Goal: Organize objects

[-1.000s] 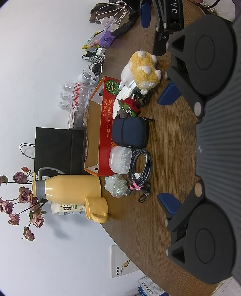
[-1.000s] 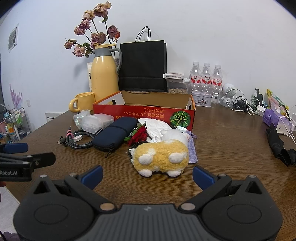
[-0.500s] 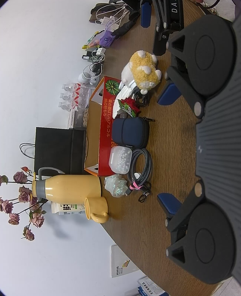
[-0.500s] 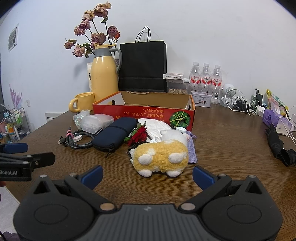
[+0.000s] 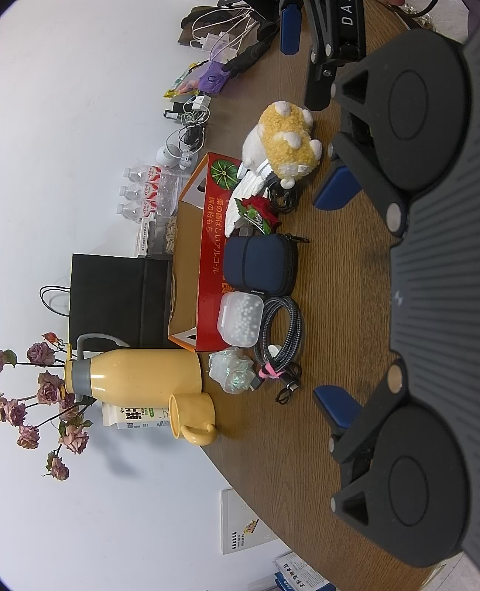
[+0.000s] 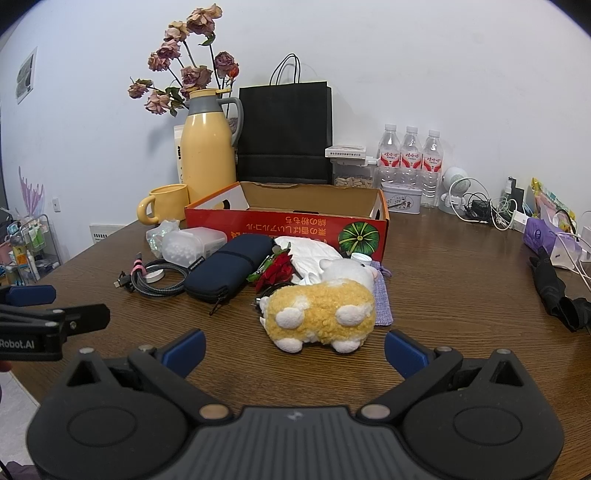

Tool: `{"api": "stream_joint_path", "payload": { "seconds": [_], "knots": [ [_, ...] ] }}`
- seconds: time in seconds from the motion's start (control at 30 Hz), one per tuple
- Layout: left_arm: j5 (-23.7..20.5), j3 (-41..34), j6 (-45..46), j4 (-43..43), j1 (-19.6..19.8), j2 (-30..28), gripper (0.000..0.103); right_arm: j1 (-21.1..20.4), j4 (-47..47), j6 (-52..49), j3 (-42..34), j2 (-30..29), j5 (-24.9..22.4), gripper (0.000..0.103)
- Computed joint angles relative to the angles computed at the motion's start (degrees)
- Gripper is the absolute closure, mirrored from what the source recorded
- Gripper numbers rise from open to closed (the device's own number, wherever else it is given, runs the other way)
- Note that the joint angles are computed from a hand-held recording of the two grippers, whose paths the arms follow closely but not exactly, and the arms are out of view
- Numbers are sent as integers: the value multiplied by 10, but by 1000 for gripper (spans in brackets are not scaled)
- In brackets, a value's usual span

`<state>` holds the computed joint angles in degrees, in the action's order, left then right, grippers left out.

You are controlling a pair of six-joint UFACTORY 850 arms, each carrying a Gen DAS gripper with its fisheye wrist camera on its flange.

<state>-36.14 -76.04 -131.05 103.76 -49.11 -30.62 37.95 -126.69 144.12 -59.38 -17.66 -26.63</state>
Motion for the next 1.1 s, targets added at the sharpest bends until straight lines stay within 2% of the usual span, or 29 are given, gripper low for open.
{"api": "stream_joint_path", "payload": {
  "seconds": [0.77,1.1],
  "knots": [
    [6,-6,9,-12,-1,-1,0,-4,-3,0,-1,-1,6,0],
    [22,-25,9,-17,20,-21,0,-12,24,-56,-58,-59,-14,0]
  ]
}}
